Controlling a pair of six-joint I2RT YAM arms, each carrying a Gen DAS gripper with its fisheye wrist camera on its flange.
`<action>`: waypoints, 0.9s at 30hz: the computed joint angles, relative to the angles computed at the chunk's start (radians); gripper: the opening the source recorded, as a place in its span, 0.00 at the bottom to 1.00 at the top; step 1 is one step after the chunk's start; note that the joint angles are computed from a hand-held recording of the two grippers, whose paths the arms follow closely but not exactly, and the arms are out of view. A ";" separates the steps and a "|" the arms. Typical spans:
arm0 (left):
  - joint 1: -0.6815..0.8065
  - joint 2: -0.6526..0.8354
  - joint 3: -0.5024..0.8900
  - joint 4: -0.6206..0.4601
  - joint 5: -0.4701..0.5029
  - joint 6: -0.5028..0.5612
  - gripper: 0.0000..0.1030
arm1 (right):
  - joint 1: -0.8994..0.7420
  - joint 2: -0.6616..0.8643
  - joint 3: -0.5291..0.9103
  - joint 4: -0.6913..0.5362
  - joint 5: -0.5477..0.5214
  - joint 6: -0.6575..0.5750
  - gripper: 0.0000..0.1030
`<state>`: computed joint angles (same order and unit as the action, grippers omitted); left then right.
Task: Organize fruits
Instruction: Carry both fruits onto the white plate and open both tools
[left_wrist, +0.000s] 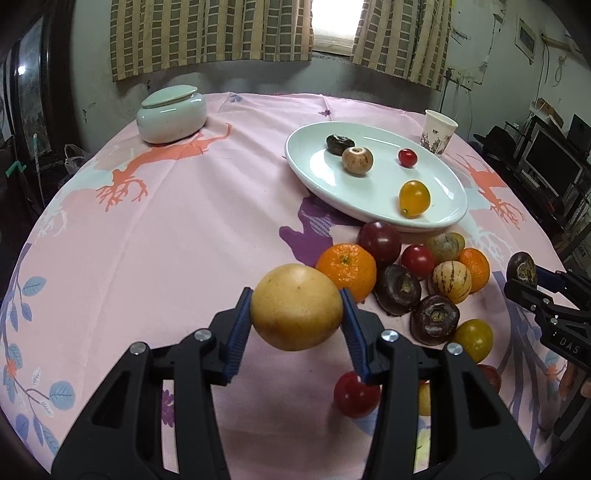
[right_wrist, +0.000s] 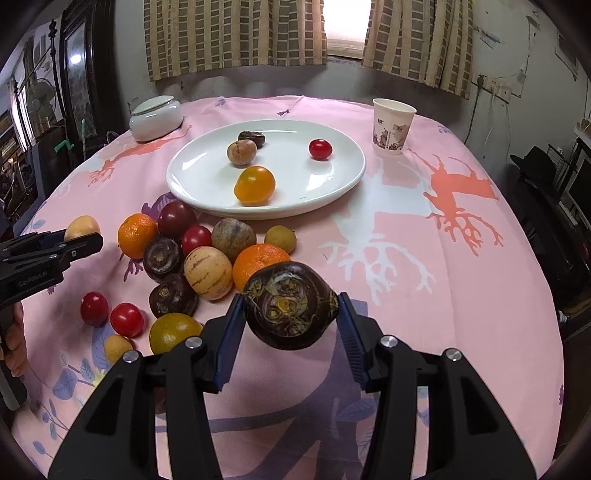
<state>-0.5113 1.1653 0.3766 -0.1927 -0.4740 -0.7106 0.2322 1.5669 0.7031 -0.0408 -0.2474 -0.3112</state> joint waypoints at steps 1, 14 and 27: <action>-0.013 -0.015 0.006 -0.020 -0.009 -0.005 0.46 | -0.004 -0.009 0.001 -0.005 -0.004 0.007 0.49; -0.064 -0.093 0.183 -0.237 -0.098 0.062 0.46 | -0.034 -0.125 0.093 -0.126 -0.064 -0.003 0.49; 0.199 0.287 0.451 -0.026 0.052 0.287 0.46 | 0.013 0.198 0.498 -0.181 -0.019 0.029 0.49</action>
